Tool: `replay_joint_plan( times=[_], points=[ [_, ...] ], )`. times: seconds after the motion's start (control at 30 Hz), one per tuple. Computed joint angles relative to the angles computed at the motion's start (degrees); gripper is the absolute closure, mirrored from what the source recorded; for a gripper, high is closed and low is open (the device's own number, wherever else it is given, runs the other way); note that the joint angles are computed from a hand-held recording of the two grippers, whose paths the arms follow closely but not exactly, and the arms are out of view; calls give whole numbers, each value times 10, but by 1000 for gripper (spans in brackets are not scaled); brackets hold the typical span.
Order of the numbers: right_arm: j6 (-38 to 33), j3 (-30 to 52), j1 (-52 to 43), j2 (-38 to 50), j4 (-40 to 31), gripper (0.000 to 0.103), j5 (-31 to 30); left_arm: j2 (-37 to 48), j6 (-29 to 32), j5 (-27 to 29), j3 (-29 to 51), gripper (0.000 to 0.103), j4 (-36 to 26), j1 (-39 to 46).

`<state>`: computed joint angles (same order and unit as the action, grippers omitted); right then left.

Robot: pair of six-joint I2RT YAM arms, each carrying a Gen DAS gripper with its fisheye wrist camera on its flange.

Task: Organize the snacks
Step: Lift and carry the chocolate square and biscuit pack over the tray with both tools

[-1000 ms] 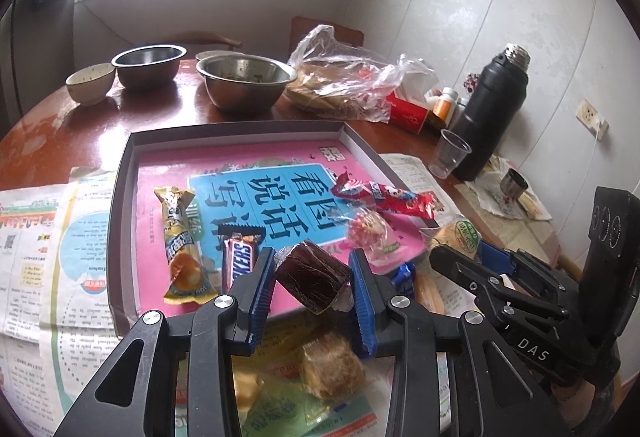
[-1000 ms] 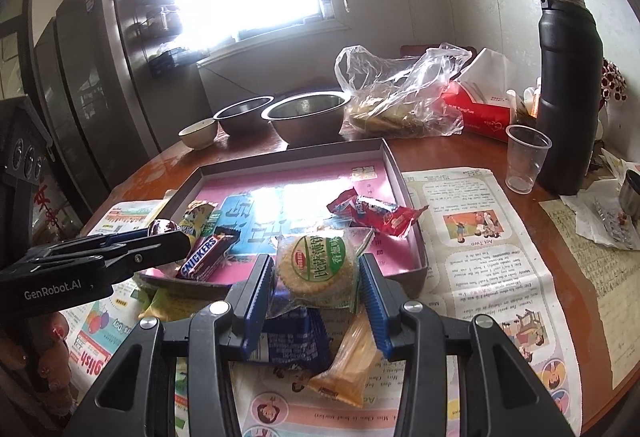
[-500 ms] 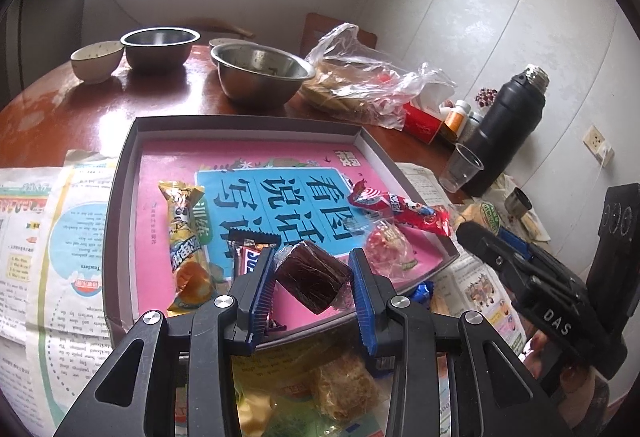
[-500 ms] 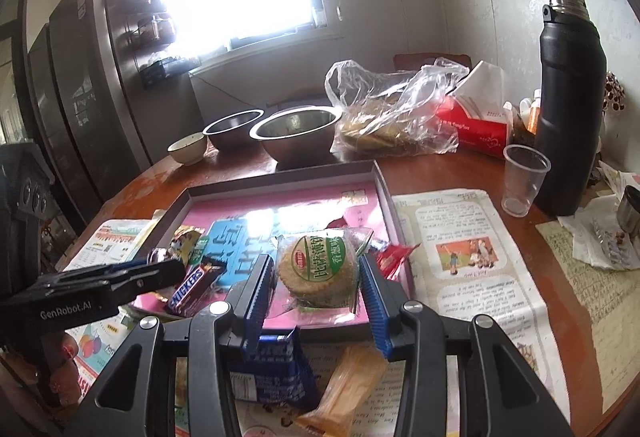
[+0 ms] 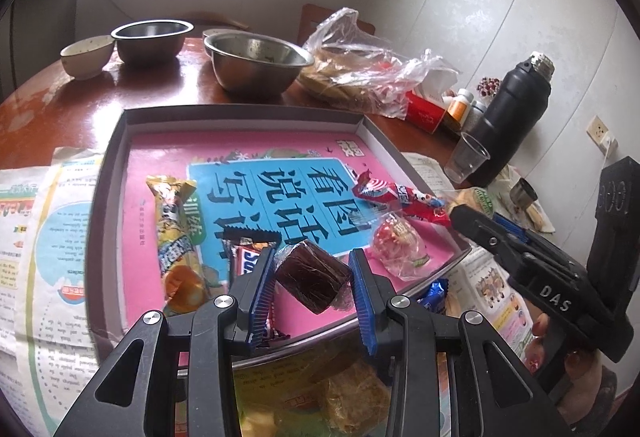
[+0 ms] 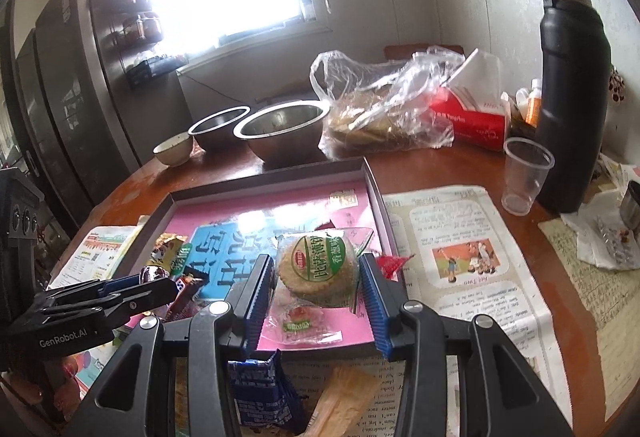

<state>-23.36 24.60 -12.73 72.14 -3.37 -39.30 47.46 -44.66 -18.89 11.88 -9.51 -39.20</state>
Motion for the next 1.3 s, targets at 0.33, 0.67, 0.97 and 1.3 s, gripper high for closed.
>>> replay_joint_plan(
  times=[0.33, 0.67, 0.97, 1.3],
  points=[
    [-2, -4, 11, 48, 28, 59, 42, 66, 10, 19, -4, 65, 57, 9],
    [-2, 0, 22, 76, 30, 59, 49, 93, 18, 32, -6, 65, 82, 18],
    [3, 4, 33, 93, 33, 59, 40, 119, 15, 33, -4, 65, 100, 15],
    [16, 8, 41, 112, 59, 59, 61, 128, 15, 29, -4, 65, 106, 13]
  ],
)
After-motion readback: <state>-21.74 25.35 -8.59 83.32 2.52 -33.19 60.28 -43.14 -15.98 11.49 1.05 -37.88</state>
